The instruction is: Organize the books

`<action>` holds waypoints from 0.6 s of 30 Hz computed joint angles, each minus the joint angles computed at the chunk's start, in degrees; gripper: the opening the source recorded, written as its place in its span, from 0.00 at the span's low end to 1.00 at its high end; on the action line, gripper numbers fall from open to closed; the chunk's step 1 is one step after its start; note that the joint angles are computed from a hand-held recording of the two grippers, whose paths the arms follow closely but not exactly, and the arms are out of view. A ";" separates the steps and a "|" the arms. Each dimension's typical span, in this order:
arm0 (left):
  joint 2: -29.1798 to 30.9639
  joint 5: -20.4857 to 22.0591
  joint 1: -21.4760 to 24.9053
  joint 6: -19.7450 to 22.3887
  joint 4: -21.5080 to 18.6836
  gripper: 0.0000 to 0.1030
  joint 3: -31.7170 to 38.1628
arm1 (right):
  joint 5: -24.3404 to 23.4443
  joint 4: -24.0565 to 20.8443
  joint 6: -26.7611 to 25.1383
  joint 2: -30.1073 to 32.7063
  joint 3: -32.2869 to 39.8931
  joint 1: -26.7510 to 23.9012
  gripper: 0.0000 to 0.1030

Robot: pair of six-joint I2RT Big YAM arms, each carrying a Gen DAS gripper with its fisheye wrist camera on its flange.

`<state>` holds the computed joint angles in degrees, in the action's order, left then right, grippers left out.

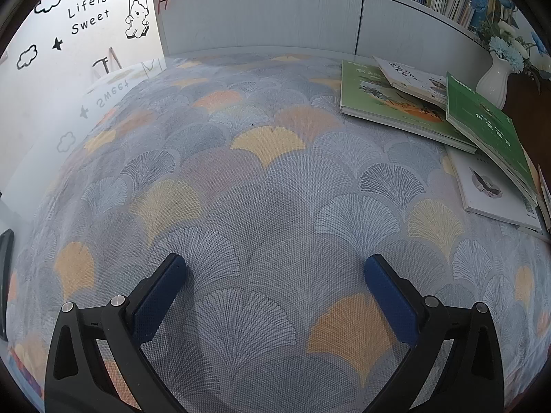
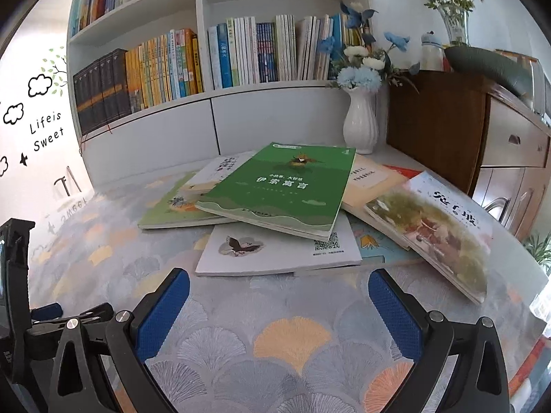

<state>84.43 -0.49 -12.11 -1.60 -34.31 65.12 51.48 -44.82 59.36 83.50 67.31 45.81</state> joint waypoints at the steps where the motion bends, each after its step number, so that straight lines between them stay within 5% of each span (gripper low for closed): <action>1: 0.02 0.00 0.01 0.01 -0.03 1.00 0.04 | 0.88 -0.67 0.20 0.26 0.34 0.30 1.00; 7: 0.28 -0.72 -0.09 -1.33 -0.78 1.00 0.54 | 3.13 -3.73 0.67 1.67 2.14 1.01 1.00; 11: 1.06 -0.22 0.16 -1.39 -5.36 1.00 2.65 | 4.41 -6.95 1.08 3.25 4.05 1.45 1.00; 18: 0.52 1.09 0.57 0.99 -4.56 1.00 1.92 | 2.92 -6.06 -3.10 4.15 4.69 2.26 1.00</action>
<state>84.95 0.60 -11.53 -0.61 -38.87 67.04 54.40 -50.88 56.25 87.65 72.00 48.07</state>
